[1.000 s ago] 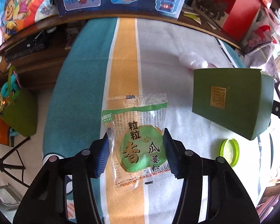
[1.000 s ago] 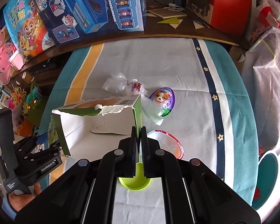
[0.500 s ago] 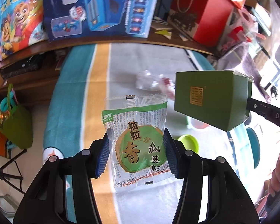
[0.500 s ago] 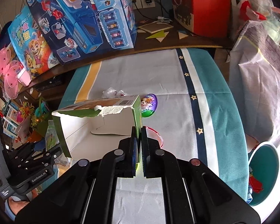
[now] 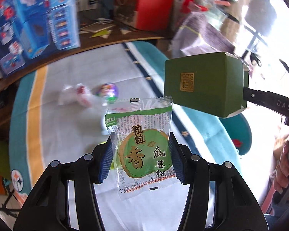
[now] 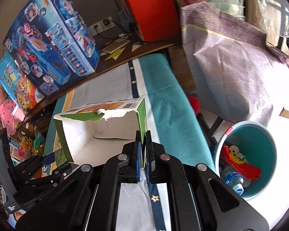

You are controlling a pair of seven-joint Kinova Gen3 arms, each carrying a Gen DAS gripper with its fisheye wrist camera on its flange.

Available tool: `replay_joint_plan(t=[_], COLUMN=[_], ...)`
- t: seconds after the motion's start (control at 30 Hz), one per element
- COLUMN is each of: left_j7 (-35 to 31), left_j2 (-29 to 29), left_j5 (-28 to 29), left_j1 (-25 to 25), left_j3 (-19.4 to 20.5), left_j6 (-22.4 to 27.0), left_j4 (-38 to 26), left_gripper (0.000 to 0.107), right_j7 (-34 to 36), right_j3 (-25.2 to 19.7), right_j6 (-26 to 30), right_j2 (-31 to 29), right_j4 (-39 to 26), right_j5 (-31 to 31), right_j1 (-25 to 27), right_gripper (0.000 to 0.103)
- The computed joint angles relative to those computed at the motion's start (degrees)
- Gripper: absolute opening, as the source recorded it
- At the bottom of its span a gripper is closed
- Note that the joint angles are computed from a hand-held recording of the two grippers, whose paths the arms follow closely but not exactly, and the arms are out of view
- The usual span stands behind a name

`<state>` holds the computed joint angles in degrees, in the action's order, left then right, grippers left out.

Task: Collect trash
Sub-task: 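Carry the green box and seed packet over the teal bin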

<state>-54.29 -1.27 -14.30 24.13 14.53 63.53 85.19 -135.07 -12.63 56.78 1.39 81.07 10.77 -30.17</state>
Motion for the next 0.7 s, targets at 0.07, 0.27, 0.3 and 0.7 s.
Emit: replay_joint_plan(t=[0.07, 0.27, 0.3, 0.7], left_j7=[-0.3, -2.0, -2.5, -10.9], left_j2=[2.8, 11.6, 13.0, 26.2], left_j5=[-0.5, -2.3, -2.4, 0.9], left_j1=[1.4, 8.7, 9.9, 19.7], left_j3=[1.2, 1.3, 1.1, -3.0], left_j6=[0.2, 2.0, 2.3, 9.0], left_j4=[-2.5, -11.4, -12.8, -29.0], left_gripper=[0.054, 0.054, 0.054, 0.054], right_j7=[0.3, 2.1, 2.4, 8.9], right_j3=[1.2, 3.6, 4.0, 9.3], right_j6=[-0.9, -2.9, -3.2, -4.9], right_j2=[-2.5, -8.8, -9.8, -16.5], right_j4=[3.2, 11.1, 12.4, 22.7], right_j5=[-1.3, -5.2, -5.8, -13.3], right_j1=[1.8, 8.7, 9.9, 20.6], right_gripper=[0.005, 0.005, 0.005, 0.005])
